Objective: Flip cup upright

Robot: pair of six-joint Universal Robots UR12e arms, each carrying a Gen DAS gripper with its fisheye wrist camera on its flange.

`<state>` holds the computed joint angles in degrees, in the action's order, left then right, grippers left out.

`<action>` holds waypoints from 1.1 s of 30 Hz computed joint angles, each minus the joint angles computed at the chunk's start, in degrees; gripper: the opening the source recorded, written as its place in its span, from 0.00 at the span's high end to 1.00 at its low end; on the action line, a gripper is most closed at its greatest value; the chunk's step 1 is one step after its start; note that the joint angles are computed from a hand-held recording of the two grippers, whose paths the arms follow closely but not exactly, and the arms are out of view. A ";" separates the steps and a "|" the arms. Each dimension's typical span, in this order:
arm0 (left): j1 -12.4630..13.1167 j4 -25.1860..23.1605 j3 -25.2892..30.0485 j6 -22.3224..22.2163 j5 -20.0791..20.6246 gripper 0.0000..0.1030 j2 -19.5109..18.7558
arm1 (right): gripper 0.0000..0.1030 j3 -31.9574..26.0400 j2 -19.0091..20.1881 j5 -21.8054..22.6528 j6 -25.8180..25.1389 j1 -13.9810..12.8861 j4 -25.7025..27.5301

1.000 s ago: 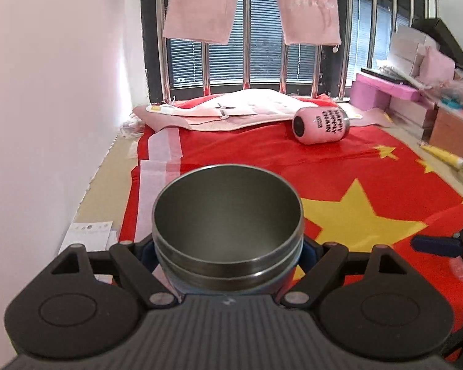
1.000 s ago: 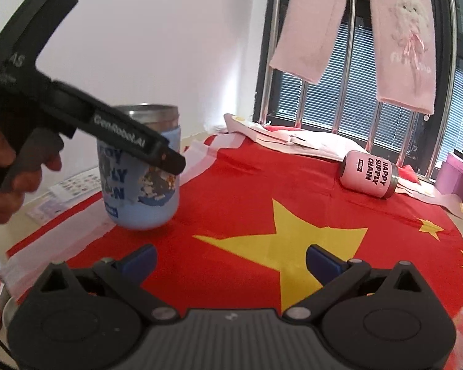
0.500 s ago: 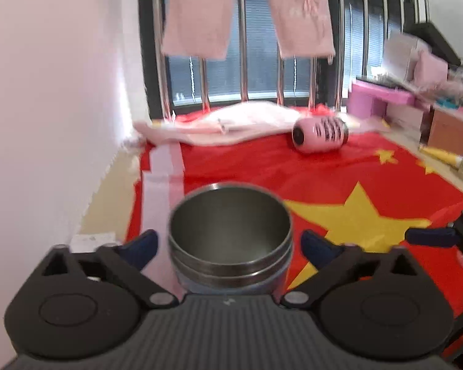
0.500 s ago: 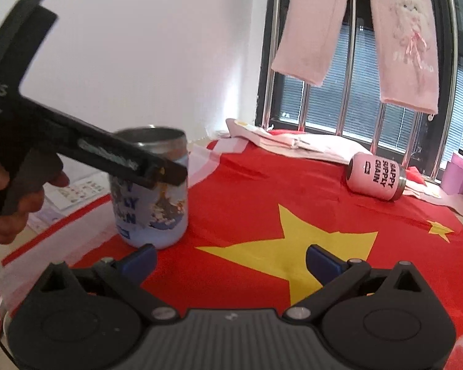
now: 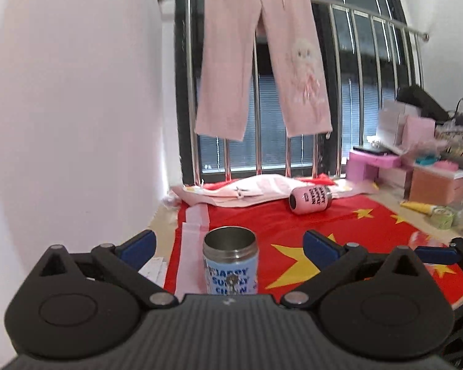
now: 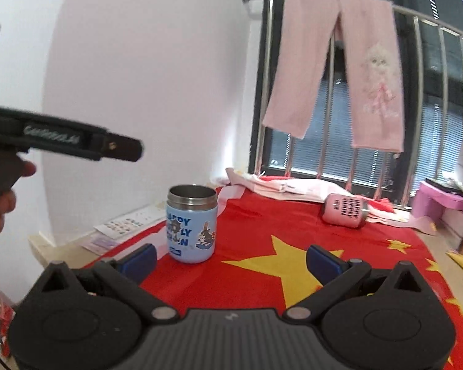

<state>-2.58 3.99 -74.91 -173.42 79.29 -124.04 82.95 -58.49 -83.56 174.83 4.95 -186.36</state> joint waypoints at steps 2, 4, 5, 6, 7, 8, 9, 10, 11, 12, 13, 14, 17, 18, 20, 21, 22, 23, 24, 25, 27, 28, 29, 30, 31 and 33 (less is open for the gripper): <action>-0.23 3.06 -4.36 -0.85 0.53 0.00 2.51 | 0.00 3.18 -2.19 -1.53 1.02 0.27 -1.88; -0.35 5.49 -8.16 -1.85 0.80 0.00 4.72 | 0.00 6.44 -4.39 -2.46 2.01 0.41 -3.97; -0.48 6.68 -10.18 -2.45 1.15 0.00 5.88 | 0.00 7.95 -5.42 -3.32 2.39 0.56 -4.82; -0.58 8.13 -12.15 -3.11 1.29 0.00 6.94 | 0.00 9.55 -6.51 -4.32 2.78 0.73 -5.78; -0.60 9.64 -13.92 -3.57 0.97 0.00 7.84 | 0.00 11.10 -7.58 -5.12 3.16 0.88 -6.65; -0.58 11.05 -15.47 -3.86 0.70 0.00 8.61 | 0.00 12.62 -8.63 -6.06 3.66 1.06 -7.40; -0.59 12.73 -17.19 -4.02 0.44 0.00 9.40 | 0.00 13.83 -9.46 -7.11 4.17 1.24 -8.09; -0.62 13.70 -18.39 -4.16 0.27 0.00 9.96 | 0.00 14.98 -10.25 -8.33 4.59 1.45 -8.87; -0.69 14.11 -19.43 -4.37 0.12 0.00 10.45 | 0.00 15.84 -10.84 -9.41 4.82 1.63 -9.52; -0.75 14.26 -20.20 -4.56 -0.09 0.00 10.79 | 0.00 16.76 -11.44 -10.71 5.18 1.82 -10.26; -0.84 14.51 -20.79 -4.72 -0.12 0.00 10.96 | 0.00 17.37 -11.87 -11.24 5.50 1.85 -10.65; -1.00 14.74 -21.20 -4.87 0.16 0.00 11.03 | 0.00 17.92 -12.24 -11.35 5.81 1.79 -11.20; -1.33 14.95 -21.51 -5.11 0.34 0.00 10.80 | 0.00 18.43 -12.44 -12.36 5.44 1.84 -12.48; -1.40 14.89 -21.53 -4.93 0.34 0.00 10.75 | 0.00 18.46 -12.48 -12.53 5.74 1.80 -12.45; -1.50 15.62 -21.86 -4.22 0.32 0.00 10.74 | 0.00 18.57 -12.59 -12.59 6.36 1.70 -12.20; -1.47 16.03 -21.94 -4.18 0.11 0.00 10.69 | 0.00 18.52 -12.52 -12.74 6.53 1.74 -12.17; -1.35 16.31 -22.08 -4.27 -0.24 0.00 10.70 | 0.00 18.60 -12.54 -12.78 6.59 1.76 -12.17; -1.27 16.38 -22.09 -4.31 -0.44 0.00 10.67 | 0.00 18.64 -12.56 -12.71 6.69 1.73 -12.15; -1.21 16.43 -22.08 -4.34 -0.48 0.00 10.62 | 0.00 18.70 -12.57 -12.78 6.72 1.79 -12.22; -1.24 16.41 -22.02 -4.39 -0.43 0.00 10.58 | 0.00 18.72 -12.57 -12.80 6.62 1.78 -12.27; -1.24 16.41 -22.05 -4.50 -0.64 0.00 10.57 | 0.00 18.79 -12.59 -12.86 6.66 1.76 -12.27; -1.24 16.35 -22.08 -4.55 -0.71 0.00 10.59 | 0.00 18.82 -12.59 -12.95 6.72 1.77 -12.27; -1.26 16.39 -22.18 -4.52 -0.73 0.00 10.63 | 0.00 18.78 -12.55 -13.02 6.78 1.81 -12.25; -1.30 16.33 -22.12 -4.51 -0.76 0.00 10.60 | 0.00 18.75 -12.51 -13.06 6.83 1.84 -12.25; -1.25 16.42 -22.23 -4.52 -0.91 0.00 10.66 | 0.00 18.73 -12.48 -13.08 6.84 1.85 -12.21; -1.02 16.54 -22.30 -4.55 -1.27 0.00 10.68 | 0.00 18.45 -12.32 -13.30 6.96 2.04 -12.02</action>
